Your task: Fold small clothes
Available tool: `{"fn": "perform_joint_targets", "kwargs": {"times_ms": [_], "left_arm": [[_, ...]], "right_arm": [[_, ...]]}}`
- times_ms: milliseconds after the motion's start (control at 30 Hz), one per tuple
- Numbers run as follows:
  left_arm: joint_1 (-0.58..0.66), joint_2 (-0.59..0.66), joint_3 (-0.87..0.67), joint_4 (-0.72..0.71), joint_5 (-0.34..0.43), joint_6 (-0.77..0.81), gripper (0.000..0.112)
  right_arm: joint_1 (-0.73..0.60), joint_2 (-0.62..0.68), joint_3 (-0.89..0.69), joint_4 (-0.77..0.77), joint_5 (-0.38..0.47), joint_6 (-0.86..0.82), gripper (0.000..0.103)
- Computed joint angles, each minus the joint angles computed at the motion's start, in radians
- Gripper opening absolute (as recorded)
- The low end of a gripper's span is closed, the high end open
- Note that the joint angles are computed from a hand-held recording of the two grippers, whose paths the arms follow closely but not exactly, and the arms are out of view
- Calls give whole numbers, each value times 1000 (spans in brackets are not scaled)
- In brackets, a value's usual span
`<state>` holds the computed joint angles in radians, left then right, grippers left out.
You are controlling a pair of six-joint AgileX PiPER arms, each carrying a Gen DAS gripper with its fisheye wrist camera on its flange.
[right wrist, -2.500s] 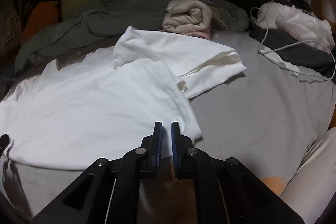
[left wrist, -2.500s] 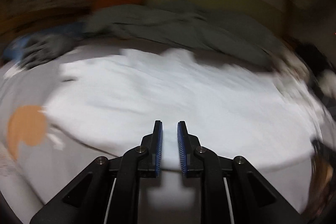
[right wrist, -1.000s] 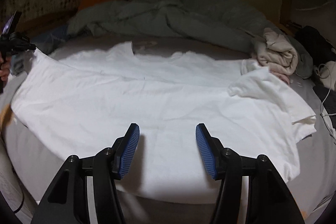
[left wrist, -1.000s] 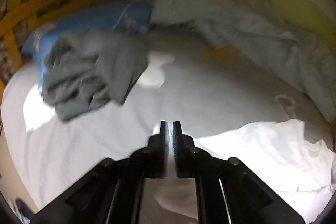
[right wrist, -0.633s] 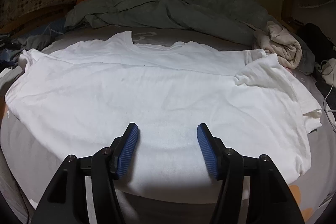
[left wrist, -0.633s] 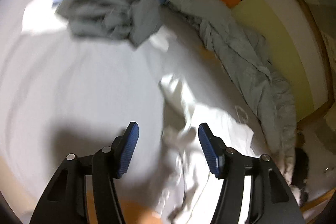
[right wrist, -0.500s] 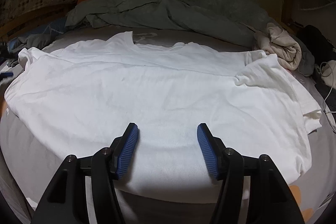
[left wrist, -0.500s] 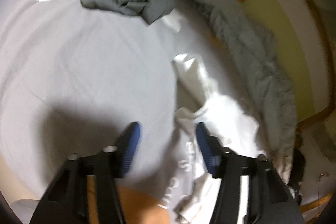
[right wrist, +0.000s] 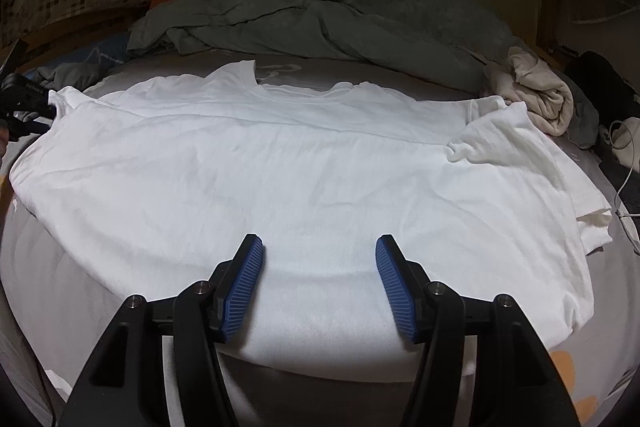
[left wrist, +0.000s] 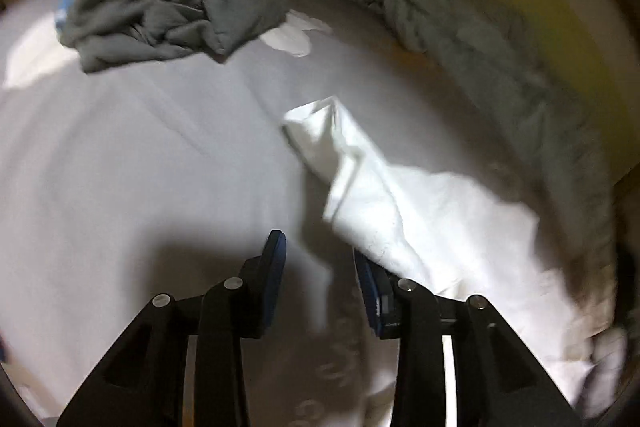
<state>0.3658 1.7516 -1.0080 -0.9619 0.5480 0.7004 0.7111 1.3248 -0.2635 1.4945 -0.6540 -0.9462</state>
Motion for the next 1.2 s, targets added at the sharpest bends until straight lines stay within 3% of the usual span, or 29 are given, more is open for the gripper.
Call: {"fn": "perform_joint_targets", "kwargs": {"times_ms": [67, 267, 600, 767, 967, 1067, 1133, 1200], "left_arm": [[31, 28, -16, -88, 70, 68, 34], [31, 89, -70, -148, 129, 76, 38], [-41, 129, -133, -139, 100, 85, 38], [-42, 156, -178, -178, 188, 146, 38], [-40, 157, -192, -102, 199, 70, 40], [-8, 164, -174, -136, 241, 84, 36], [8, 143, -140, -179, 260, 145, 6], [5, 95, -99, -199, 232, 199, 4]], "right_arm": [[12, 7, 1, 0, -14, 7, 61], [19, 9, 10, -15, -23, 24, 61], [45, 23, 18, -22, -54, 44, 61], [59, 37, 22, -34, -74, 63, 61], [72, 46, 26, -40, -90, 77, 61], [73, 49, 30, -49, -95, 87, 61], [75, 50, 32, -54, -98, 90, 61], [78, 53, 31, -52, -100, 92, 62]]}}
